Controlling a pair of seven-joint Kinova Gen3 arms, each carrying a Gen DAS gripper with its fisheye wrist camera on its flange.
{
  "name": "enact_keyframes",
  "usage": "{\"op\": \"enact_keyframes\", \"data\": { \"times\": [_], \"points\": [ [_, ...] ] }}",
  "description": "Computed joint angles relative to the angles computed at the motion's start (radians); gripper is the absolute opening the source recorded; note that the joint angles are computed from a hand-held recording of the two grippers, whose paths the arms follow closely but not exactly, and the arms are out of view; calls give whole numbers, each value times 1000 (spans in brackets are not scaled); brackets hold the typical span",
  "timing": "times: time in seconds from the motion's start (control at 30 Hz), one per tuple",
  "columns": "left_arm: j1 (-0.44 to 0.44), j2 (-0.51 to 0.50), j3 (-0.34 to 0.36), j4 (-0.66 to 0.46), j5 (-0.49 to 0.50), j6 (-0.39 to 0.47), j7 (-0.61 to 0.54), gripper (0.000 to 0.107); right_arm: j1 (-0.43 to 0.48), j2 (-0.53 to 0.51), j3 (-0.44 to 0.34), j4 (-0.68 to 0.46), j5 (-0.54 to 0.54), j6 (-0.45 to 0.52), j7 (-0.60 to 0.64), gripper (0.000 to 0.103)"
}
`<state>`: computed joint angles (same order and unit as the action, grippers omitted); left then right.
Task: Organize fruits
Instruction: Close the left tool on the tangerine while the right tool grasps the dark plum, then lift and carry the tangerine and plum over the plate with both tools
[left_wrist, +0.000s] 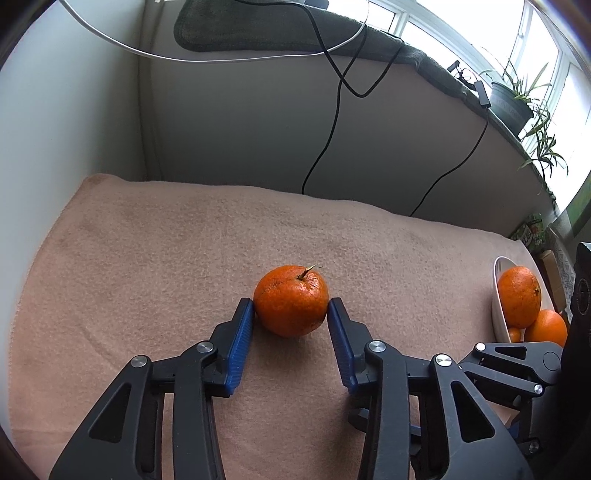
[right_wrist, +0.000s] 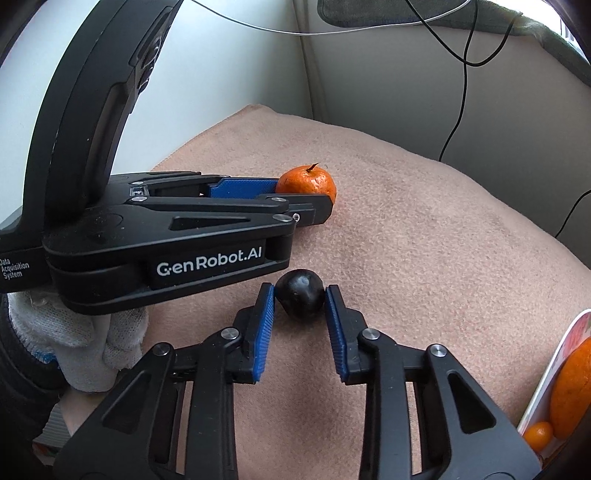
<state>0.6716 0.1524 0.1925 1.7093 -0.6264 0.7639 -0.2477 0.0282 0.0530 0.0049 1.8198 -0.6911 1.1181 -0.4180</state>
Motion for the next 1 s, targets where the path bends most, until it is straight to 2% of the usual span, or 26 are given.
{"op": "enact_keyframes", "data": {
  "times": [0.23,0.5,0.83,1.0],
  "points": [
    [28,19,-4,-17,-43,24,35,38,4,1,4,3,-11,4,9,29],
    [57,11,6,-24,-82,51,73,38,54,-17,39,-1,-34,70,53,29],
    [116,5,40,-50,-147,98,132,38,148,-51,116,-27,-79,192,144,28],
    [152,32,52,-102,-165,117,138,38,221,-51,170,-66,-100,266,199,28]
  ]
}}
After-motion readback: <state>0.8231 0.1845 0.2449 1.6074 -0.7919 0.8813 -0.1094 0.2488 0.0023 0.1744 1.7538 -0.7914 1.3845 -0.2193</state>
